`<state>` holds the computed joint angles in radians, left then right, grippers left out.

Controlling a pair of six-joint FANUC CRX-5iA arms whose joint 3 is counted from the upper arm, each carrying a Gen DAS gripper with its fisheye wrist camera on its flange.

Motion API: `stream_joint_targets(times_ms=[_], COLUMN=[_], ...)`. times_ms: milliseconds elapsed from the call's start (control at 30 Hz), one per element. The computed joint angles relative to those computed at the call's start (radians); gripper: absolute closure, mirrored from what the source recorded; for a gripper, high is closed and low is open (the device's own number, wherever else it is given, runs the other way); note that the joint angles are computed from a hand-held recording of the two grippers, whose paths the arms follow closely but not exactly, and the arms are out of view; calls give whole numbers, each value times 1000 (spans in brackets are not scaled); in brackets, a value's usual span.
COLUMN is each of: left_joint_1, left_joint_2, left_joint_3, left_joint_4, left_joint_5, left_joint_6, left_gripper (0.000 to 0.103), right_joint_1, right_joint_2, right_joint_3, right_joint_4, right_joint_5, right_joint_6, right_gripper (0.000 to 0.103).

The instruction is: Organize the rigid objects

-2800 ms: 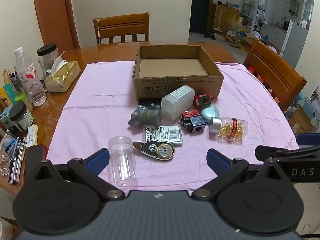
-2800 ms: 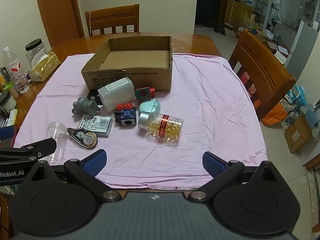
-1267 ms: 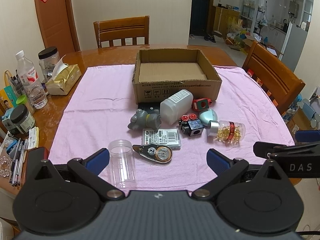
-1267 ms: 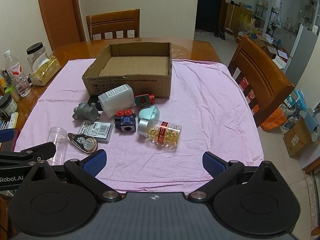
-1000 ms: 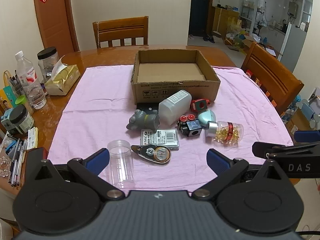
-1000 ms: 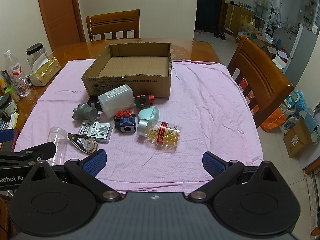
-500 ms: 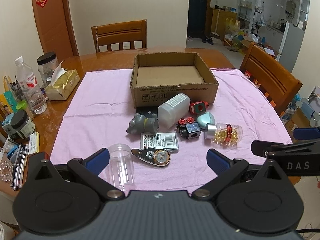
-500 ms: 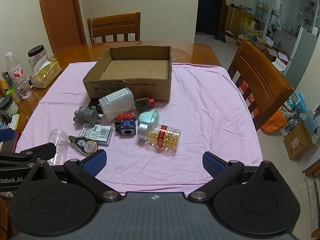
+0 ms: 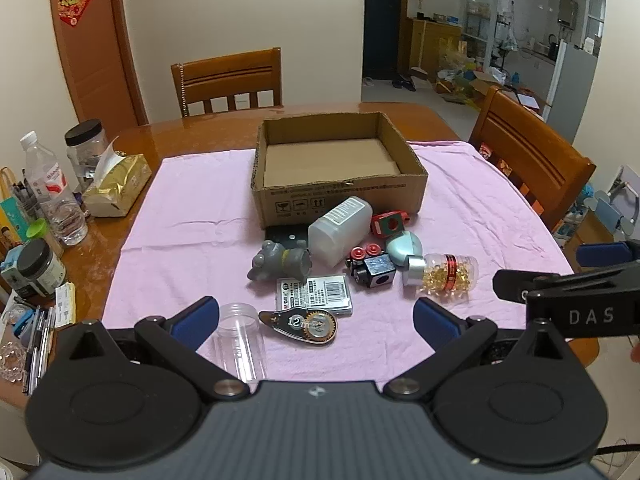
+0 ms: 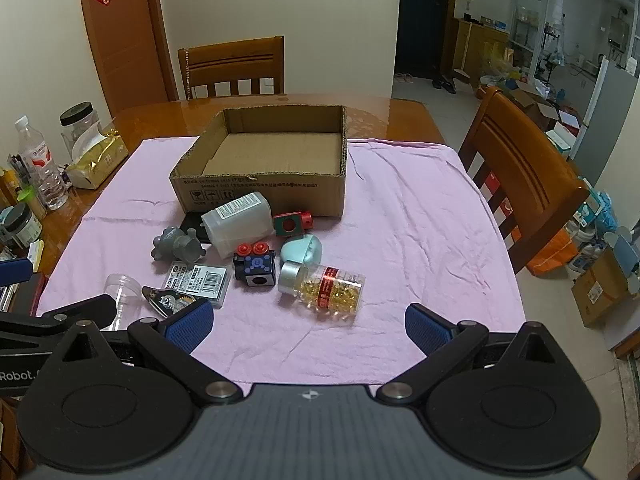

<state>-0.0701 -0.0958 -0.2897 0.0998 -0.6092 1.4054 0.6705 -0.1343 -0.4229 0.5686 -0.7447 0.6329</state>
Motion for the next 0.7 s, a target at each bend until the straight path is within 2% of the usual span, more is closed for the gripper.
stream_joint_targets(times_ms=[200, 500, 700], left_joint_1=[22, 91, 143], left_joint_2=[10, 36, 76], left_joint_3=[-20, -104, -123], left_joint_4=[70, 293, 366], left_joint_5=[17, 65, 40], left_joint_6=[-112, -464, -616], left_gripper=[1, 1, 1], right_joint_1=[-4, -8, -4], right_joint_2=[15, 35, 73], right_joint_3=[8, -25, -23], right_joint_4=[-5, 38, 26], right_joint_5=[11, 69, 83], right_joint_6=[-9, -72, -96], right_gripper=[0, 0, 0])
